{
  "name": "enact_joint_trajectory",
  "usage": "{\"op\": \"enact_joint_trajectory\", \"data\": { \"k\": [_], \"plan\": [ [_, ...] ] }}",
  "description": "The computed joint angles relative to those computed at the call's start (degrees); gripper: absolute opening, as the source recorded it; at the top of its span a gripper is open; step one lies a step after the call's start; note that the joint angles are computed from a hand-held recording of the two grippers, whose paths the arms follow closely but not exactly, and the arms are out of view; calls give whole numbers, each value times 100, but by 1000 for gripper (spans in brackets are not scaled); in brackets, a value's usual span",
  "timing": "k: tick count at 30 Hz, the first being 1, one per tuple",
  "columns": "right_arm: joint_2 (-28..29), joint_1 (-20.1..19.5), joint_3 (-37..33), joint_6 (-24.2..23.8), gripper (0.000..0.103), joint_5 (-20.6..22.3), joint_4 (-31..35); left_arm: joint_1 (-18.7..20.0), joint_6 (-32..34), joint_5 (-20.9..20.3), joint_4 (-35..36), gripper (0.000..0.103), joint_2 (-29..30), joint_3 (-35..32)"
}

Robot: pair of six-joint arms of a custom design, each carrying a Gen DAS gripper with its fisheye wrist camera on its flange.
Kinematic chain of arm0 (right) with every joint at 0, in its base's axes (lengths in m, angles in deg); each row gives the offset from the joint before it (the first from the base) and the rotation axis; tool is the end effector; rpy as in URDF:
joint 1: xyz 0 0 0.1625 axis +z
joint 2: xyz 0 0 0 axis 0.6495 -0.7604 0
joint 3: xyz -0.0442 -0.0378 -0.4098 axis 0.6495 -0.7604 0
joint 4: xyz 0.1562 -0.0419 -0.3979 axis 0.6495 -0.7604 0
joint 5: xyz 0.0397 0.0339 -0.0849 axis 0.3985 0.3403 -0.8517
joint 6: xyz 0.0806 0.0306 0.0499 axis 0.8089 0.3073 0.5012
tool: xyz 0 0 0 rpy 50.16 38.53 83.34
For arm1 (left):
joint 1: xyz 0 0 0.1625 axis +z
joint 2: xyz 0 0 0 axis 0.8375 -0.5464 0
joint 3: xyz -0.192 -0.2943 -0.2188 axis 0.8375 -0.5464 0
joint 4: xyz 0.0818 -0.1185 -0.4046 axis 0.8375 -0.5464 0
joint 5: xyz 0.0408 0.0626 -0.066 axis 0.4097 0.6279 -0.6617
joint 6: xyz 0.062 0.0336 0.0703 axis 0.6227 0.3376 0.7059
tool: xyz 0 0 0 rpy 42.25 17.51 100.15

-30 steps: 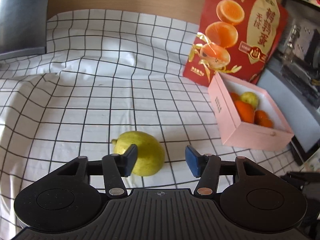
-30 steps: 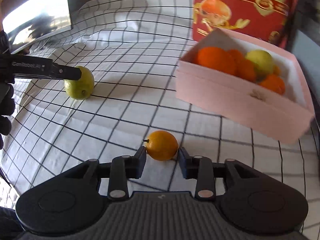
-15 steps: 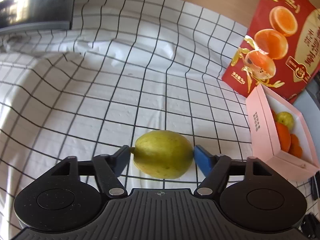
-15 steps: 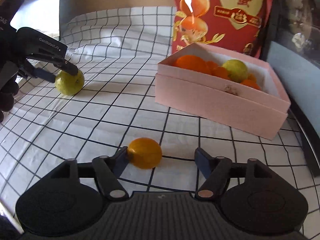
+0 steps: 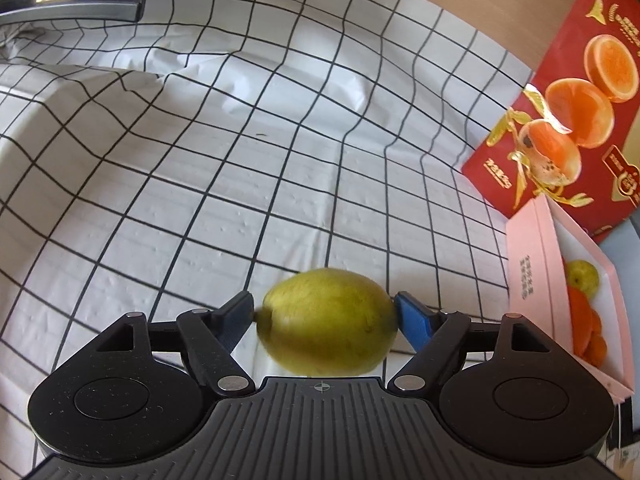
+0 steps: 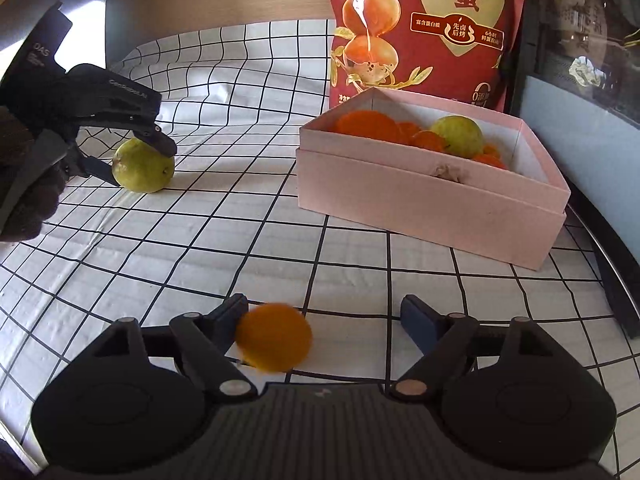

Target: Organize fruits

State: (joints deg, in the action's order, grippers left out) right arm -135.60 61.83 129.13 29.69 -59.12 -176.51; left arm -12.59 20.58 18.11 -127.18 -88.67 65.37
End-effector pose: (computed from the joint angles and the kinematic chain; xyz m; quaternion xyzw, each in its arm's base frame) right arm 0.1315 -0.2902 0.1425 0.0938 -0.8177 0.4344 0.3658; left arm -0.2586 -0.5237 0.1023 0.1324 0.9322 -0.2673 0.2049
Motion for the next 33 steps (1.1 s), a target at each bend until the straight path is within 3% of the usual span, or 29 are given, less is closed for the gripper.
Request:
{"op": "enact_joint_trajectory", "data": {
  "k": [4,7,19,25,33],
  "plan": [
    [-3,-5,1,1,87,14,4,48,10,9,-103,80,89,-59],
    [-7,-5,-1,10,87,11,17,50,148,-81,-207,70,92,-49],
    [-5,9,-3,34,90,14,63,-322,1190,123,-213,68,-120,365],
    [-14,11,-3,44,90,18,87,-498,1356,-147,-86,67,-464,663],
    [-17,22,-13,59,91,6,110,-710,1735,-232,-361,47,-430,796]
  ]
}}
